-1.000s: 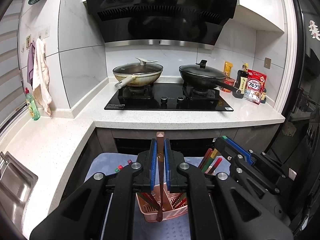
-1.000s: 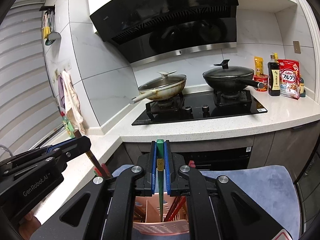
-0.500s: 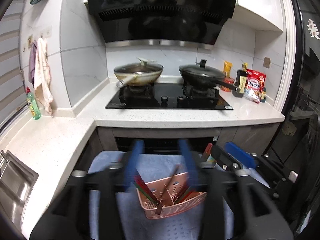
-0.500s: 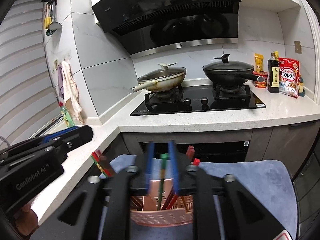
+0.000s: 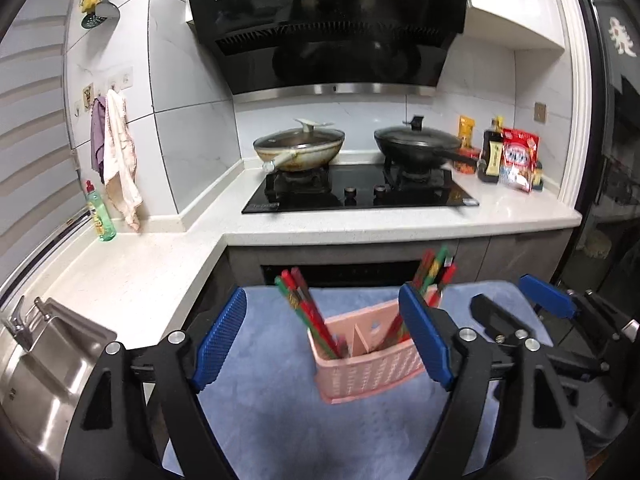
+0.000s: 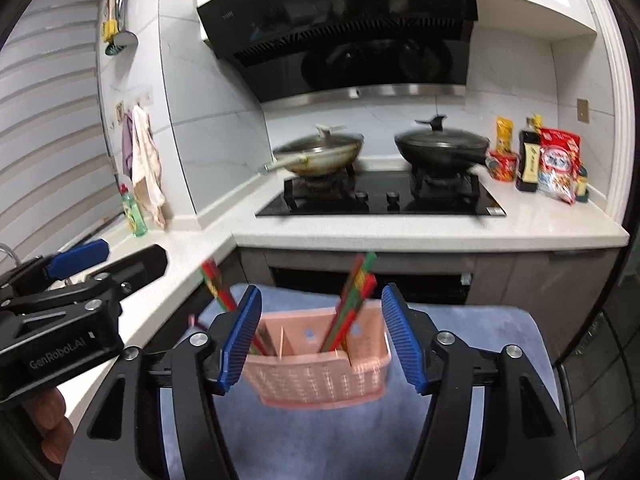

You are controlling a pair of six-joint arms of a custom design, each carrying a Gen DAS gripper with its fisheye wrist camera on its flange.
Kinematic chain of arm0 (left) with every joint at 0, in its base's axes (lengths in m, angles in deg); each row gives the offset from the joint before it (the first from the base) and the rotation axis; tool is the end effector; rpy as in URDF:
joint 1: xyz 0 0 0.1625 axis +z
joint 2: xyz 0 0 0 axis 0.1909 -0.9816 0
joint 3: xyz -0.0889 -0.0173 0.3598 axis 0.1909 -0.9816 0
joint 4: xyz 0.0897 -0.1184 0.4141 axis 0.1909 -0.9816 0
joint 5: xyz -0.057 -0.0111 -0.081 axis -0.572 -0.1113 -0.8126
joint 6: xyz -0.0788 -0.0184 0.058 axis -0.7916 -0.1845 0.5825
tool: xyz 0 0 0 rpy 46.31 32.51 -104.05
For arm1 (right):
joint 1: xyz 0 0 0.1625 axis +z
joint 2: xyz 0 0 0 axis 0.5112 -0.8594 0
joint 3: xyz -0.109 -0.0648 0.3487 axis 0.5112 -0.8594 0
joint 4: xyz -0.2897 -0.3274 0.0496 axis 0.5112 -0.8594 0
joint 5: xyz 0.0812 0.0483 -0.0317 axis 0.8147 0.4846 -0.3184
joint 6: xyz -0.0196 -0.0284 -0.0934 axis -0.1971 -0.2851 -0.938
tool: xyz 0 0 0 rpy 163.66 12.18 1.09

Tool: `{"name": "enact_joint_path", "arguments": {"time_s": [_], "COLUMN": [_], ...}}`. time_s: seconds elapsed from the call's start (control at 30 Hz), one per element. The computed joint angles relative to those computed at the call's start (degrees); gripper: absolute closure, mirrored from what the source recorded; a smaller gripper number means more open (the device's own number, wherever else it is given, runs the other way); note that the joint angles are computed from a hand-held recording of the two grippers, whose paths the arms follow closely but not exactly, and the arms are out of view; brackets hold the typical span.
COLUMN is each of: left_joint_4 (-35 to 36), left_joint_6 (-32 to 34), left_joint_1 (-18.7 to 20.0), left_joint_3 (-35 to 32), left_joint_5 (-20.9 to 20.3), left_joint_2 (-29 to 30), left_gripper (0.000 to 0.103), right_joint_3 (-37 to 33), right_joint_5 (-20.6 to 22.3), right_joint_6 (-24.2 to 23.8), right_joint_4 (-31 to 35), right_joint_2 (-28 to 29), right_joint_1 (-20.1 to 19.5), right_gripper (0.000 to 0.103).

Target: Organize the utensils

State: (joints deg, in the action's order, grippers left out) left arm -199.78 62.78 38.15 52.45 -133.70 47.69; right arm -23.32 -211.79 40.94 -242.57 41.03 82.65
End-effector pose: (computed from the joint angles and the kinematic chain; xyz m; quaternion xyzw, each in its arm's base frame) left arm -0.4131 -0.7886 0.3501 0.3249 0.8031 -0.4071 0.2892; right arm 0.4006 -0.7518 0.3179 0.1267 -0.8094 0.5027 0.2759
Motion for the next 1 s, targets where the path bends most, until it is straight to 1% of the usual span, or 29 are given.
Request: {"name": "enact_joint_path", "arguments": {"time_s": [0.07, 0.17, 0.23, 0.3, 0.37, 0.47, 0.53, 0.63, 0.77, 0.87, 1.0], "left_joint_4": [-0.48, -1.64, -2.2, -2.41, -3.28, -3.52, -3.59, -3.43, -3.96, -2.8, -2.13], "left_joint_6": [-0.91, -2.4, -3.56, -4.51, -5.02, -6.33, -7.33, -8.79, -10.41, -13.02, -15.21], "left_joint_1": [-0.18, -0.46, -0.62, -0.76, -0.94, -1.13, -1.28, -1.32, -1.17, -0.61, -0.08], "left_joint_3": [4.88, 12.48, 16.69, 19.99, 23.44, 28.26, 30.6, 34.49, 38.58, 40.45, 42.19], "left_joint_5": [0.65, 1.35, 1.77, 2.08, 2.5, 2.71, 2.98, 4.23, 5.68, 5.67, 6.61], "left_joint_2": [-2.82, -7.26, -9.78, -11.7, -13.62, -16.4, -17.72, -19.78, -21.89, -23.15, -23.94], "left_gripper": [0.028, 0.028, 0.028, 0.025, 0.02, 0.019, 0.019, 0.019, 0.015, 0.013, 0.011], "right_joint_3": [4.17, 10.53, 13.57, 16.05, 19.27, 22.96, 24.75, 28.03, 30.47, 31.54, 32.3], "right_joint_5": [-2.21, -4.07, -5.34, -6.57, -7.95, -9.7, -9.89, -10.46, -11.85, -13.43, -15.39], "right_joint_6": [1.49, 2.7, 3.49, 4.76, 6.63, 8.64, 9.85, 12.93, 14.75, 14.06, 11.42], "right_joint_4": [-0.22, -0.95, -0.94, -0.43, 0.28, 0.84, 1.29, 1.14, 0.13, -1.48, -5.9], "right_joint_2": [-2.36, -6.0, -7.73, -9.13, -10.79, -12.39, -13.18, -14.54, -15.0, -14.64, -13.51], "right_joint_1": [0.49, 1.14, 1.6, 2.02, 2.54, 3.18, 3.4, 3.65, 3.91, 4.23, 4.56], "right_gripper": [0.042, 0.039, 0.038, 0.037, 0.034, 0.034, 0.033, 0.033, 0.031, 0.03, 0.02]}}
